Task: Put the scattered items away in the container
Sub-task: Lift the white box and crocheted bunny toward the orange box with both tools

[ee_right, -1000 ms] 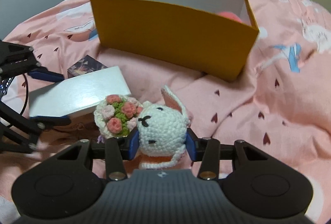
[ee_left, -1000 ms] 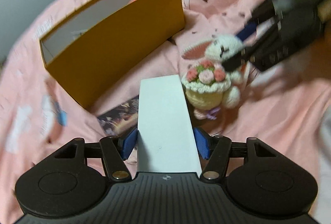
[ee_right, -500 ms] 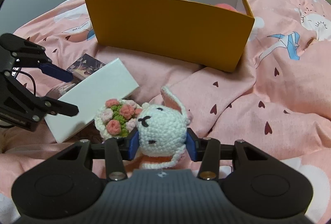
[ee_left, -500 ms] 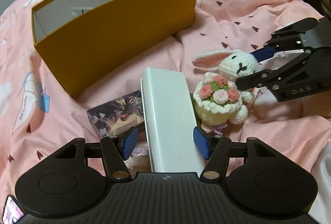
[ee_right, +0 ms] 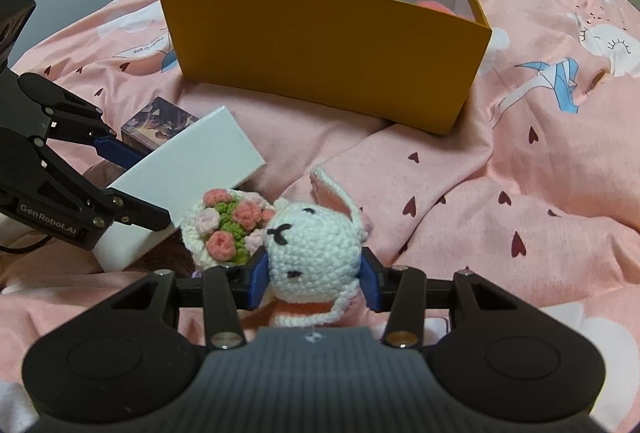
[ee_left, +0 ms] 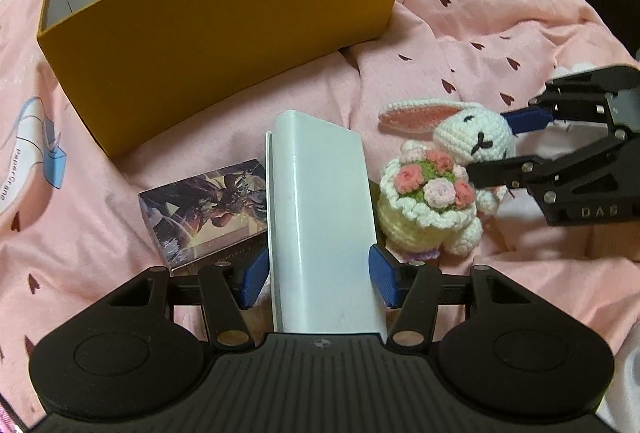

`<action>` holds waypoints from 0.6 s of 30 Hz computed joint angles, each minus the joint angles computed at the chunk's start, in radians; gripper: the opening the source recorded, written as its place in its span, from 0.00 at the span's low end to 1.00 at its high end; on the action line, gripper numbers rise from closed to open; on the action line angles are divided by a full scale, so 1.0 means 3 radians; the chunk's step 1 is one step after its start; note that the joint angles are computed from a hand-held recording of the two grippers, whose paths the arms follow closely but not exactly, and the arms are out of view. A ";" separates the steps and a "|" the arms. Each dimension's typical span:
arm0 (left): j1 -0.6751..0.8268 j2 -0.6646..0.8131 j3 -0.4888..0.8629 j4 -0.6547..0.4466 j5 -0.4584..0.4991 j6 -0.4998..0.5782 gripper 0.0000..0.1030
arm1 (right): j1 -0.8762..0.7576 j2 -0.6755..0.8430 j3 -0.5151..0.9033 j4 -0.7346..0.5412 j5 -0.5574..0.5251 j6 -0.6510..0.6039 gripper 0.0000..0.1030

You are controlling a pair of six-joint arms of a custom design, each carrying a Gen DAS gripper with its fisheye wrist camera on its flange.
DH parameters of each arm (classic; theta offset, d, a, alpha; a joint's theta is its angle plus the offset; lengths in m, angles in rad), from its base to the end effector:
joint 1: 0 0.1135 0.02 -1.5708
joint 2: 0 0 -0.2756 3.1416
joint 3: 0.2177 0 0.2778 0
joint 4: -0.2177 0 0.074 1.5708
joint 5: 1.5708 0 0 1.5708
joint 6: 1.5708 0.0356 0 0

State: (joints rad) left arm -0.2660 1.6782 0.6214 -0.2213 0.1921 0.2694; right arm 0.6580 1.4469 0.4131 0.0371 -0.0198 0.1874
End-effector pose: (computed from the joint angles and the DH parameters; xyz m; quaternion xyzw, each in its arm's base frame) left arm 0.2554 -0.0766 0.0765 0.2740 0.9460 -0.0946 0.1453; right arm 0.1861 0.1447 0.0926 -0.2263 0.9320 0.1248 0.2543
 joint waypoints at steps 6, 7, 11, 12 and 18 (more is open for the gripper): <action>0.0101 0.0264 0.0127 0.0089 0.0205 -0.0194 0.57 | 0.0016 0.0105 0.0003 0.0098 0.0040 0.0022 0.48; 0.0114 0.0291 0.0130 0.0108 0.0234 -0.0232 0.56 | 0.0007 0.0119 -0.0005 0.0122 0.0035 0.0026 0.48; 0.0122 0.0469 0.0143 0.0240 0.0290 -0.0491 0.44 | -0.0052 0.0192 -0.0040 0.0227 -0.0018 0.0054 0.48; 0.0085 0.0486 0.0108 0.0331 0.0237 -0.0584 0.43 | -0.0064 0.0204 -0.0050 0.0251 -0.0026 0.0055 0.48; -0.0207 0.0266 -0.0264 0.0836 -0.0208 -0.0895 0.32 | -0.0129 0.0232 -0.0108 0.0361 -0.0095 0.0108 0.48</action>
State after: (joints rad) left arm -0.3281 1.7579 0.5421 0.0296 0.1298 0.0009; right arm 0.6193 1.5164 0.3807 0.1454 -0.0485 0.2200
